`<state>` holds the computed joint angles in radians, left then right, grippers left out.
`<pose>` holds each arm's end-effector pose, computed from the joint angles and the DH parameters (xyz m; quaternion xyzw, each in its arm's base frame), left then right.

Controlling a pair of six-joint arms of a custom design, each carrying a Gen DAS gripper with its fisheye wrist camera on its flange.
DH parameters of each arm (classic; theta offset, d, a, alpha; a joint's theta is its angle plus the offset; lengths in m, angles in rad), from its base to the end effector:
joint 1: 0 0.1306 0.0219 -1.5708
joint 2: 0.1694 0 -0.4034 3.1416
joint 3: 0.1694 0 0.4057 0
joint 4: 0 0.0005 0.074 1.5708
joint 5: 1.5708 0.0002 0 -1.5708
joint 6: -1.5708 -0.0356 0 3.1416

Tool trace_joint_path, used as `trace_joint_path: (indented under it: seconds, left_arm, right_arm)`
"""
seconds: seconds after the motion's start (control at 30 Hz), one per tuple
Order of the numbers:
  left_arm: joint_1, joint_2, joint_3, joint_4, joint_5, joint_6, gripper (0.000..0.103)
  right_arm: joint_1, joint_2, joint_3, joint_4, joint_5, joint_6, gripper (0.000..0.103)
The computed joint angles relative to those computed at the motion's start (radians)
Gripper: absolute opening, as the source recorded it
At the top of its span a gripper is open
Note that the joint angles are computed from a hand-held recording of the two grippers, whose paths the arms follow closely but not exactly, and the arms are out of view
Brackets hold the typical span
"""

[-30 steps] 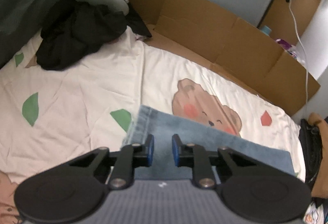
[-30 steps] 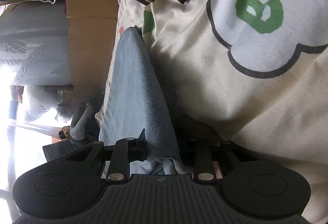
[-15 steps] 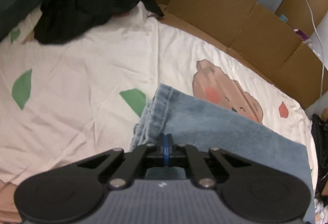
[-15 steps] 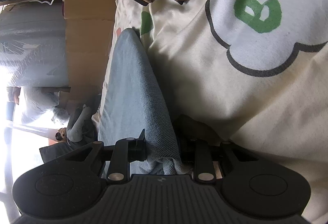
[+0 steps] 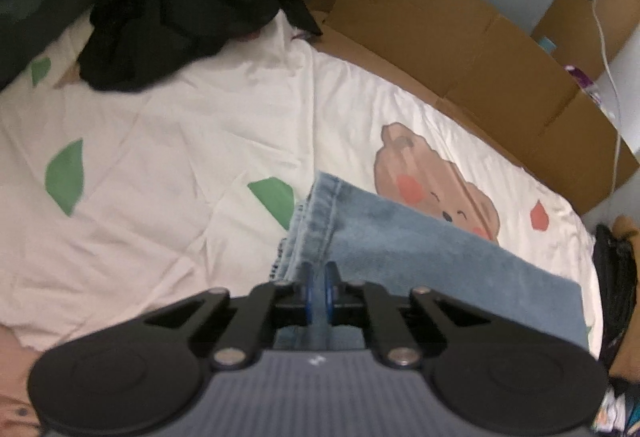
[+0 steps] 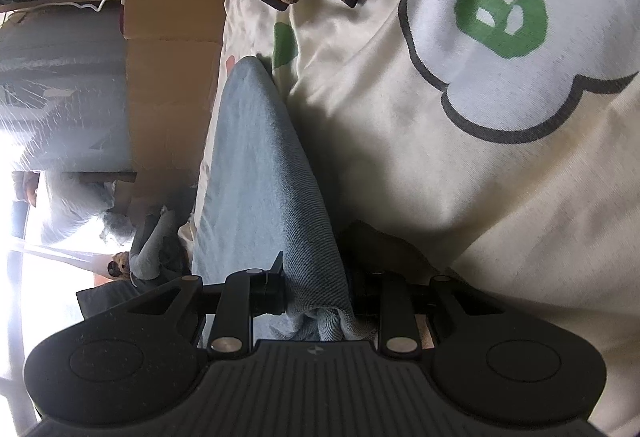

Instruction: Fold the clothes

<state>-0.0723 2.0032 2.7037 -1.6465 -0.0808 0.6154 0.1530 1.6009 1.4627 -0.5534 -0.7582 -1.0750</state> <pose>0.6229 -0.0427 0.6357 -0.2670 0.9127 -0.0673 0.3021 0.5700 0.1122 0.4063 0.2329 0.8230 0.5015 0.1302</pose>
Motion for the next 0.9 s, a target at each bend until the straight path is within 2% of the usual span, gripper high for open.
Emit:
trace_joint_path:
  seconds: [0.1, 0.23, 0.33, 0.6, 0.7, 0.9]
  left_arm:
    - [-0.012, -0.011, 0.016, -0.036, 0.003, -0.024, 0.005]
    - [-0.022, -0.068, -0.062, -0.042, 0.012, -0.012, 0.005]
    - [-0.025, -0.125, -0.153, -0.024, 0.033, 0.014, 0.005]
    - [-0.035, -0.211, -0.313, 0.012, 0.019, -0.003, 0.005]
    - [-0.03, -0.239, -0.389, 0.046, 0.015, 0.009, 0.002]
    - [-0.034, -0.307, -0.547, 0.179, 0.013, 0.001, 0.002]
  right_arm:
    - [-0.001, -0.003, -0.007, 0.013, 0.0, -0.011, 0.027]
    - [0.0, -0.006, -0.013, 0.023, 0.002, -0.019, 0.027]
    - [0.0, -0.01, -0.02, 0.031, 0.004, -0.026, 0.027]
    - [-0.008, 0.012, 0.003, 0.01, -0.013, 0.002, 0.027]
    - [-0.007, 0.004, -0.009, 0.02, -0.004, -0.01, 0.027]
    - [-0.004, -0.01, -0.026, 0.033, 0.01, -0.033, 0.028]
